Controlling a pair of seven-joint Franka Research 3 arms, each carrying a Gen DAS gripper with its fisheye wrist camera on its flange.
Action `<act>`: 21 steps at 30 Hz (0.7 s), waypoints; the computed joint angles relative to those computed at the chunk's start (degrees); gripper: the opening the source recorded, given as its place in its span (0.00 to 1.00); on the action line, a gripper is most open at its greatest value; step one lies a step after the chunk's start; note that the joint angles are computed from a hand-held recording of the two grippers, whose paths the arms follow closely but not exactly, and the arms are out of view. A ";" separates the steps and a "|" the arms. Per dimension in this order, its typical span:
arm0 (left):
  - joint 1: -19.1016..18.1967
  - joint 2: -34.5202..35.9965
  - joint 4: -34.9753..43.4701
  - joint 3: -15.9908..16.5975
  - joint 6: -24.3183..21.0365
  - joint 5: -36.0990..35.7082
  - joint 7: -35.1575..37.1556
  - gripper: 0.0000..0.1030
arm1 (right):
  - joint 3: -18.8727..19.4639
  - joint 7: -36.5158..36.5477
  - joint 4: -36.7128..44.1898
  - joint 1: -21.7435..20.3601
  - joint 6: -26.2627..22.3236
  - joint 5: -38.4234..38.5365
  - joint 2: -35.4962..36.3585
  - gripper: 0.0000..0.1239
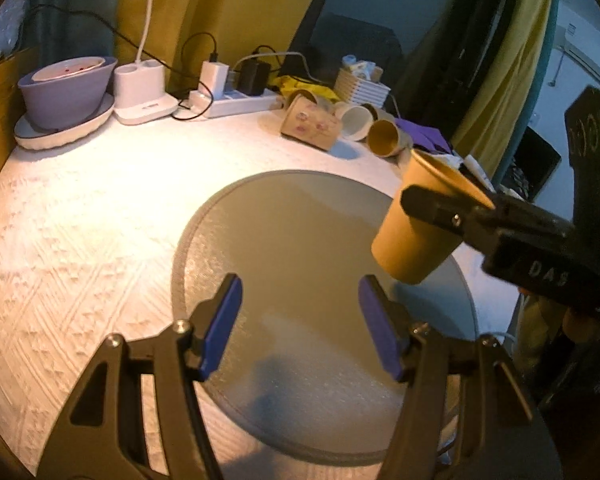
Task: Flip cup upright
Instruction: 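Carry the cup with the right gripper and lower it upright onto the grey tray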
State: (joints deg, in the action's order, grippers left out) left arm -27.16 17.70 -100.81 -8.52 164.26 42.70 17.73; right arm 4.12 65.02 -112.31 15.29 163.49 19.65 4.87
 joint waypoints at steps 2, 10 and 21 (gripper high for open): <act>0.26 0.40 0.51 -0.11 -0.41 -0.61 0.53 0.61 | -0.34 1.52 0.02 0.30 1.28 -1.81 0.72 0.54; 1.02 1.71 1.96 -0.46 -2.33 -3.60 2.81 0.61 | -3.24 11.44 0.51 2.17 5.94 -13.76 3.73 0.54; 0.61 3.31 3.78 -0.16 -4.94 -5.50 4.10 0.61 | -6.08 20.59 1.40 3.18 7.45 -22.42 6.21 0.54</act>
State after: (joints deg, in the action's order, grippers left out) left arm -26.54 21.01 -97.03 -8.69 159.31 37.20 21.83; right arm -1.96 85.61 -110.91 18.47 170.94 -2.77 11.08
